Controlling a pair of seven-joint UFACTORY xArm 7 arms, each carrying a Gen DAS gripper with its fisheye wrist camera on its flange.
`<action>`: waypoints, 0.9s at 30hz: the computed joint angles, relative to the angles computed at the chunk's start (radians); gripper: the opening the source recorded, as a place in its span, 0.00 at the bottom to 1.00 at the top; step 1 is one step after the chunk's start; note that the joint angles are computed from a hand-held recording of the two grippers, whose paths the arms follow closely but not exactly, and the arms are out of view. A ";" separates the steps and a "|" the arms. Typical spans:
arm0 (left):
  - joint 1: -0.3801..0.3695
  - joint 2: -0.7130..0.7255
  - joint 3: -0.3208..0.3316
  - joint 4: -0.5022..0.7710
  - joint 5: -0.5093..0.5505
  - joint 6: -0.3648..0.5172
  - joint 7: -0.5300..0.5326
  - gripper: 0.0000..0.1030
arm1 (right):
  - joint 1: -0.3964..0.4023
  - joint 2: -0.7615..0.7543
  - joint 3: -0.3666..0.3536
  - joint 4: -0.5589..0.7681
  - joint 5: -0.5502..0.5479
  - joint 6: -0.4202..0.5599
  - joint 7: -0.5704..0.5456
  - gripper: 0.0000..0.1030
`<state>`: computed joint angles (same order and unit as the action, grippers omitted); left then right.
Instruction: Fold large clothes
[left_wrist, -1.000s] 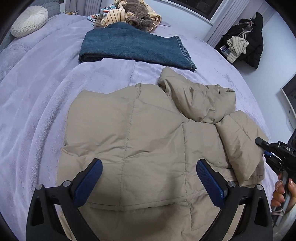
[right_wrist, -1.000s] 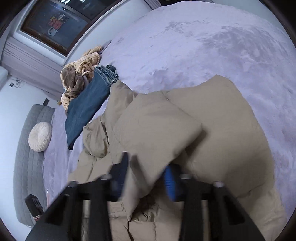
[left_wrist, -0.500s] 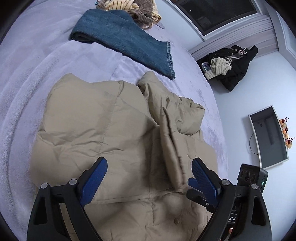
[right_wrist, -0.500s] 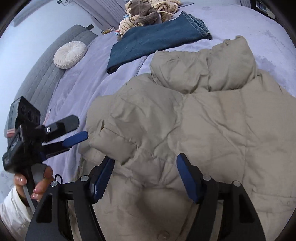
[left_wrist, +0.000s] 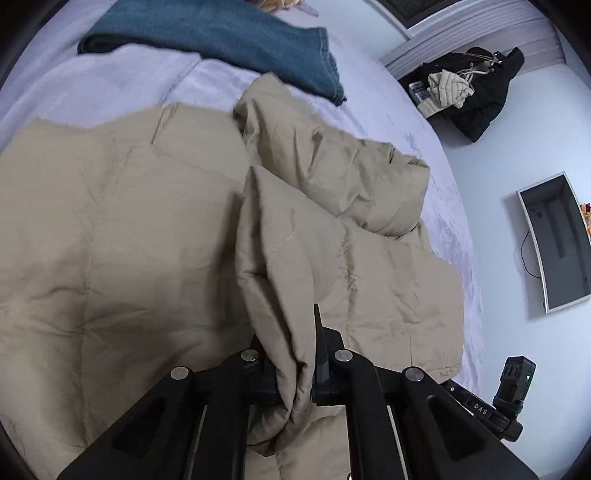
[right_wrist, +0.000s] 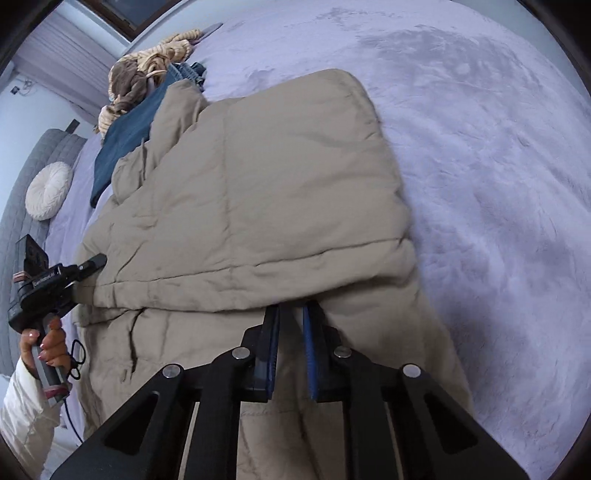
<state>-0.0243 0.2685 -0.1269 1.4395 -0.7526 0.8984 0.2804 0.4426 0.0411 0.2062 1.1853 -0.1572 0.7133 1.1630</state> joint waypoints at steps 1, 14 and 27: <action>-0.002 -0.026 0.002 -0.019 0.004 -0.029 0.012 0.10 | 0.000 0.012 -0.003 0.014 -0.033 0.023 0.012 0.08; -0.020 -0.075 0.036 -0.147 0.171 -0.136 -0.020 0.15 | -0.025 0.051 -0.042 0.038 -0.131 0.099 -0.045 0.06; -0.020 -0.181 0.078 -0.167 0.325 -0.171 -0.026 0.29 | 0.003 -0.131 0.043 0.022 -0.189 0.310 0.038 0.51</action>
